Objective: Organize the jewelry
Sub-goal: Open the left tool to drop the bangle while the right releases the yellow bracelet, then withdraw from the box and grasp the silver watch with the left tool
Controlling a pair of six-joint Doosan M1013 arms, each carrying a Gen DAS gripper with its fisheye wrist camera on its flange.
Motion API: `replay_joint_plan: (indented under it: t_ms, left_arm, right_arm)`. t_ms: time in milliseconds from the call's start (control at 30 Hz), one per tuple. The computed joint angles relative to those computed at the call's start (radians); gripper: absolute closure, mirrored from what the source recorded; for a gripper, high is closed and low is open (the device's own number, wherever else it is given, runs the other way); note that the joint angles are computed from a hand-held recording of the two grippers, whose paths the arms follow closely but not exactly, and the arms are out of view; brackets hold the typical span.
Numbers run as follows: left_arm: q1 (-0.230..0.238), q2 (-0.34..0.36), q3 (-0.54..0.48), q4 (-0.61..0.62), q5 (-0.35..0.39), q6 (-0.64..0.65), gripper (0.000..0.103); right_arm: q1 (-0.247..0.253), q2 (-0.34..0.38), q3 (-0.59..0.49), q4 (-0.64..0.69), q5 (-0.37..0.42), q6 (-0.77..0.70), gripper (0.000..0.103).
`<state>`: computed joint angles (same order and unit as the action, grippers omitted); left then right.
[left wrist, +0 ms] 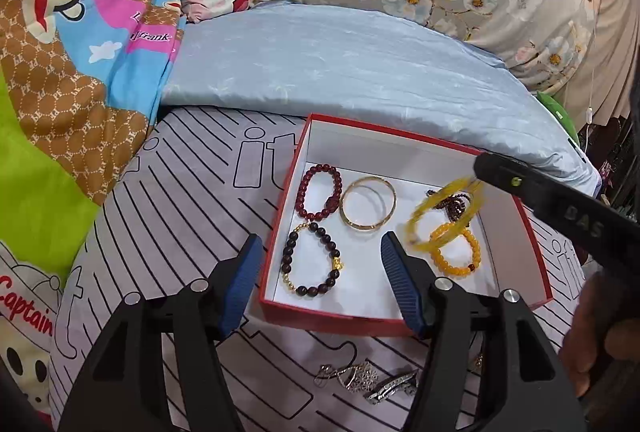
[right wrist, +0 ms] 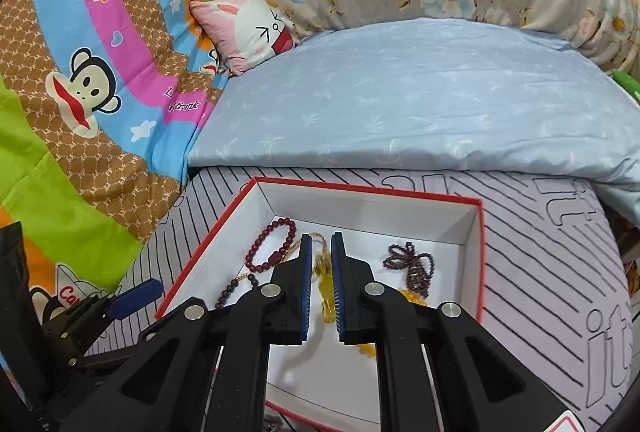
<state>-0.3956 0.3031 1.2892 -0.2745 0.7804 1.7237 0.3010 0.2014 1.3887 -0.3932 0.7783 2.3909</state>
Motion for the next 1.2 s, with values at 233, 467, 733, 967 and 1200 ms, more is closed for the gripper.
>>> replay_joint_plan:
  t_ms: [233,467,733,967,1200]
  left_arm:
    - [0.012,-0.014,0.021,-0.011,-0.001,-0.013,0.045]
    - [0.007,-0.039,0.051,-0.014,-0.004,-0.016,0.045]
    - [-0.004,-0.081,0.105,-0.010,-0.006,-0.014,0.045]
    - [-0.015,-0.127,0.172,-0.007,-0.015,-0.003,0.045]
    - [-0.020,-0.155,0.227,0.001,0.004,0.013,0.045]
  right_arm:
    - [0.006,-0.021,0.030,-0.021,0.006,0.044,0.089]
    - [0.042,-0.065,0.077,-0.094,0.037,0.104,0.089]
    - [0.086,-0.119,0.140,-0.128,0.066,0.164,0.089]
    - [0.125,-0.162,0.204,-0.135,0.098,0.221,0.089]
    - [0.157,-0.196,0.271,-0.101,0.119,0.260,0.089]
